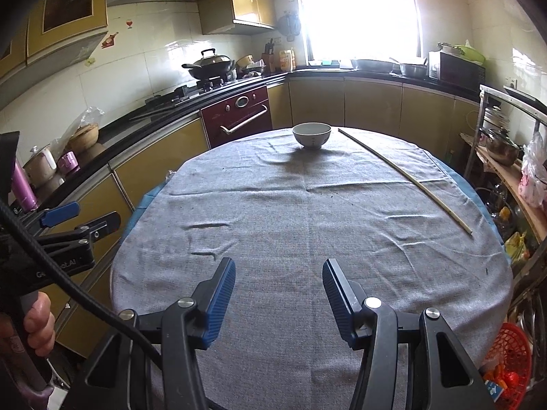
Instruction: Collect trash
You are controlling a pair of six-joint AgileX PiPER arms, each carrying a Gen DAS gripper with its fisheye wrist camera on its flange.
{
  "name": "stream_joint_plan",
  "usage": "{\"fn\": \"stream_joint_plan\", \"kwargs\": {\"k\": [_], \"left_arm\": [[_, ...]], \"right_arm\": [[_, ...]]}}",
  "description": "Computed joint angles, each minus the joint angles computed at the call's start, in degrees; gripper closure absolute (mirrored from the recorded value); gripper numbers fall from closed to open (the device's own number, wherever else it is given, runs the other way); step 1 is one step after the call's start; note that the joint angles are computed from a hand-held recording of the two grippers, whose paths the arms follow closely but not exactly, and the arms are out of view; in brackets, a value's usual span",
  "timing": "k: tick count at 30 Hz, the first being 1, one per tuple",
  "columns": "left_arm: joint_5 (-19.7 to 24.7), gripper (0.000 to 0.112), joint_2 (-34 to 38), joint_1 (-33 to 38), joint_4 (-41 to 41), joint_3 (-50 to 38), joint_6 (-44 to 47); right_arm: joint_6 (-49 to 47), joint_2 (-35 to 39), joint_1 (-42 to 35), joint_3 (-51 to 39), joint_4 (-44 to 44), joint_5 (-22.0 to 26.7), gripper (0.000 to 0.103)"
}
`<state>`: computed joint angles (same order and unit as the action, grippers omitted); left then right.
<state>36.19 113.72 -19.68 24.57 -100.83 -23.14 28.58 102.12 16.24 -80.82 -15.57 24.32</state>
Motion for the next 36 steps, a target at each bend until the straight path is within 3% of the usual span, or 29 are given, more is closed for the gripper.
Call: {"fn": "stream_joint_plan", "kwargs": {"k": [11,36], "left_arm": [[0.57,0.025,-1.28,0.49,1.05,0.61,-1.42],[-1.50,0.025,-5.91,-0.62,3.75,5.45,-4.49]], "right_arm": [[-1.84,0.34,-0.10,-0.70,1.60,-0.99,0.046],[4.36,-3.62,0.42,3.02,-4.35,-1.85,0.046]]}}
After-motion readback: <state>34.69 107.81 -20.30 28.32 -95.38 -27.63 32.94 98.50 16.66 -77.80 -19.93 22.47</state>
